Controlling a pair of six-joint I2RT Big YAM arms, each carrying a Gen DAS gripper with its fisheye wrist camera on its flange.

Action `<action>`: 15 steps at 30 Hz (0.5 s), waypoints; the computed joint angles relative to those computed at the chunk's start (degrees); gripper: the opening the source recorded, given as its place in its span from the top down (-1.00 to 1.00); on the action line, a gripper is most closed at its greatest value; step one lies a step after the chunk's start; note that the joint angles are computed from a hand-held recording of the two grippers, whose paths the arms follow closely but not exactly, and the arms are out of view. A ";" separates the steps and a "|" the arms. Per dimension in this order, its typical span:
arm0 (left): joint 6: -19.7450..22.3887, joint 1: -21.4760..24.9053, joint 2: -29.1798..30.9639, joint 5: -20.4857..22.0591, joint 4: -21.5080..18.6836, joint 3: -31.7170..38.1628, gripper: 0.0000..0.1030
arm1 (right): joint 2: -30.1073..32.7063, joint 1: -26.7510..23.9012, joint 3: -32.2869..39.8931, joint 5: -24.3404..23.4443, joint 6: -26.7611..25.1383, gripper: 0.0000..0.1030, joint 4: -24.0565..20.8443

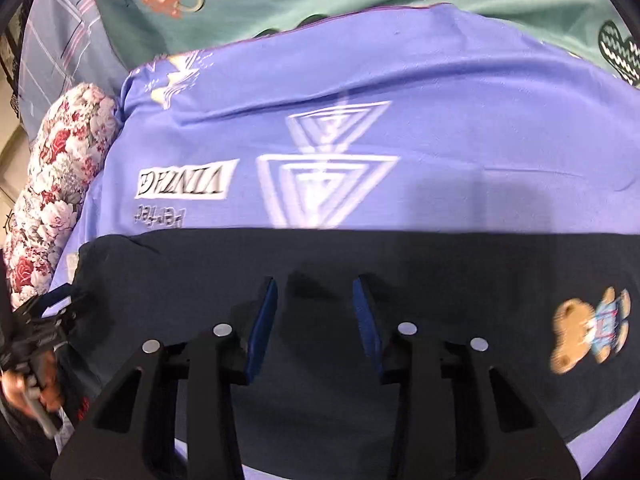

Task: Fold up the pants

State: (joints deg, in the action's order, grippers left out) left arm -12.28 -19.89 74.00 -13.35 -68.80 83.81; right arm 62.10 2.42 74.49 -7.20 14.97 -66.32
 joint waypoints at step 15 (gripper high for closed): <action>-0.46 -0.90 -1.52 -1.47 -0.99 0.19 -0.83 | -7.14 -22.30 -2.32 2.93 -12.21 0.33 -8.56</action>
State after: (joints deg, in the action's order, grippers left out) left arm -12.74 -20.80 72.49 -14.82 -69.79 84.00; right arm 54.96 -19.88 72.18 -4.27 2.76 -74.87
